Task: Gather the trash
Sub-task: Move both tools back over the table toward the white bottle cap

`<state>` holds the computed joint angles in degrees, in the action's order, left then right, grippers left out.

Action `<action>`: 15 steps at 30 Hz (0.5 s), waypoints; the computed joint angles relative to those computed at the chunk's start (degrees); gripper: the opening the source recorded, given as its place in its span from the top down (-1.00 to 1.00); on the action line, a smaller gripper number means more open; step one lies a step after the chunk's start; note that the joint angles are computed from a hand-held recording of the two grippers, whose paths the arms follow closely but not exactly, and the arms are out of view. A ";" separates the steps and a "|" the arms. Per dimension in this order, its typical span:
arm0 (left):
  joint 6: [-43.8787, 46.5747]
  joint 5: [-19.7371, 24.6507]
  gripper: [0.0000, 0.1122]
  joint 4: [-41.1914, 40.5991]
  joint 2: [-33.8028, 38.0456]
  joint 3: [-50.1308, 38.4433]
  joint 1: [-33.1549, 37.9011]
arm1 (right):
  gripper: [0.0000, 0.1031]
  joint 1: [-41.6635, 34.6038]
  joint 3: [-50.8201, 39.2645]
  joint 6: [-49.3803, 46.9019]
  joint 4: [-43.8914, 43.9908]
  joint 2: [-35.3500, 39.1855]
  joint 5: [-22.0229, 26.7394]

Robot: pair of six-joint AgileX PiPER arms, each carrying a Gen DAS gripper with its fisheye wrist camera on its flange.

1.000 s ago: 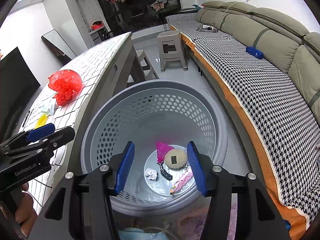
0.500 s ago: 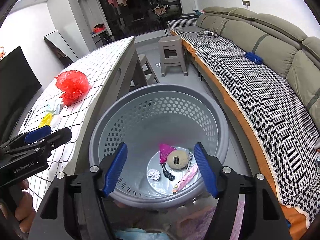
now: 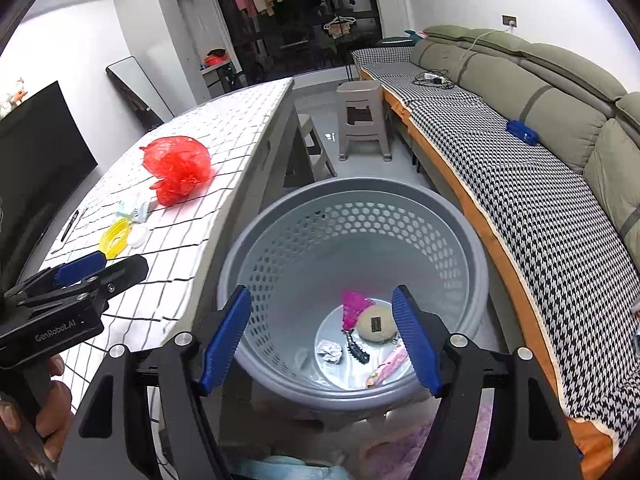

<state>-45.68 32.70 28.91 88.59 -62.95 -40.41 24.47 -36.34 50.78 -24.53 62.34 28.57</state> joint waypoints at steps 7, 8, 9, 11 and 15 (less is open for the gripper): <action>-0.66 -1.30 -0.41 0.97 -4.04 3.93 2.19 | -0.36 5.75 -2.39 6.66 -5.59 1.24 2.33; -0.68 -1.56 -0.41 1.16 -4.71 4.60 2.63 | -0.36 6.77 -2.78 7.95 -6.63 1.51 2.73; -0.76 -1.74 -0.41 1.33 -5.35 5.22 3.04 | -0.36 7.71 -3.29 8.96 -7.47 1.91 3.01; -0.59 -2.20 -0.41 1.16 -6.32 6.29 4.04 | -0.36 9.71 -4.34 11.14 -9.26 2.86 3.77; 0.53 -3.15 -0.41 0.32 -8.20 8.45 6.22 | -0.36 13.24 -6.54 14.59 -12.33 5.59 4.77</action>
